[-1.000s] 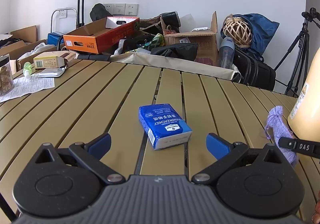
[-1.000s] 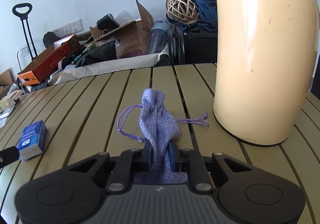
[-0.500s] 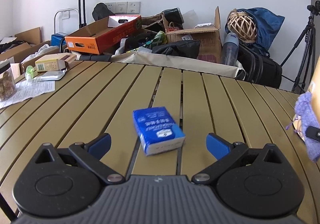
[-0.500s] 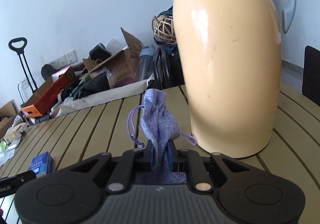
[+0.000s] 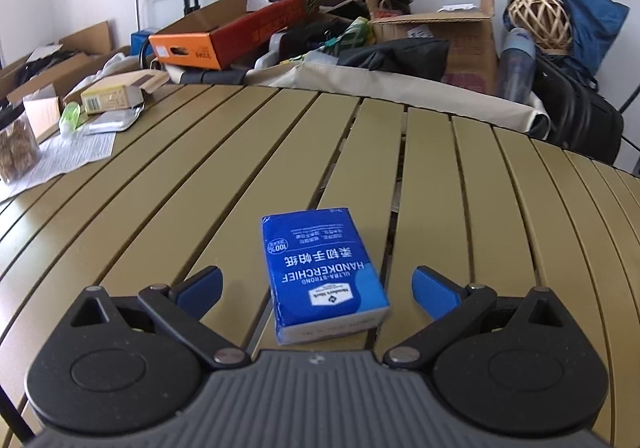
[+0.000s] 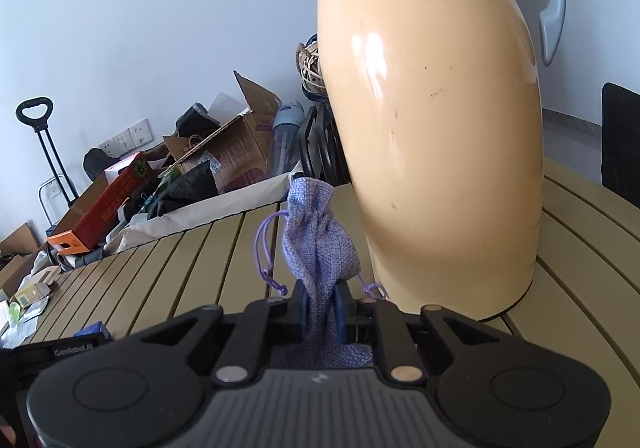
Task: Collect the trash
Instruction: 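Lift the lavender pouch with the right tool while the left gripper closes on the blue tissue pack, then lift the blue tissue pack with the left tool while the right tool holds the pouch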
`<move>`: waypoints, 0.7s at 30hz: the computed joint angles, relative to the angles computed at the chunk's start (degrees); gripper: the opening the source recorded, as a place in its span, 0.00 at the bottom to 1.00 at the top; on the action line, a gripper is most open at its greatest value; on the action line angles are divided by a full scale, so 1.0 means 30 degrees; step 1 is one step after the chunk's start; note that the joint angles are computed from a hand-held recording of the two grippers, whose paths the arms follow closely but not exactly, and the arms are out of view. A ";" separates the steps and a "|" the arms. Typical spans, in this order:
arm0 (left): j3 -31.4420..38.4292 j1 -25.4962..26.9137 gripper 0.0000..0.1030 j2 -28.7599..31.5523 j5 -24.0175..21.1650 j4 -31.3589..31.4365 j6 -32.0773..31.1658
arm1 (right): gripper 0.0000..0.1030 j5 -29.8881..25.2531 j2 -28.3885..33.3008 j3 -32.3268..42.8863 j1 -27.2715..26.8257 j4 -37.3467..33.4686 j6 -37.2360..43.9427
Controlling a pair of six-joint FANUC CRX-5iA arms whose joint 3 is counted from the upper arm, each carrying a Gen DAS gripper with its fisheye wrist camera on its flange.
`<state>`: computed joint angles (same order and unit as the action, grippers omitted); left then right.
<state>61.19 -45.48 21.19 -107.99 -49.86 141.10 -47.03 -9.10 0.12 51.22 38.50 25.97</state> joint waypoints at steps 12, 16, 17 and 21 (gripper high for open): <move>-0.0507 -0.0049 0.51 -0.0302 0.0974 0.0298 0.0104 | 0.12 0.0162 0.0107 0.0137 0.0060 -0.0192 0.0040; -0.0590 -0.0337 0.51 -0.0480 0.0884 -0.0061 0.0041 | 0.12 0.0243 -0.0064 0.0013 0.0223 0.0003 0.0016; -0.0583 -0.0440 0.51 -0.0507 0.0824 -0.0154 -0.0031 | 0.12 0.0246 -0.0135 -0.0035 0.0281 0.0041 0.0051; -0.0679 -0.0957 0.51 -0.0729 0.0777 -0.0551 -0.0207 | 0.12 0.0162 -0.0351 -0.0083 0.0608 0.0274 0.0151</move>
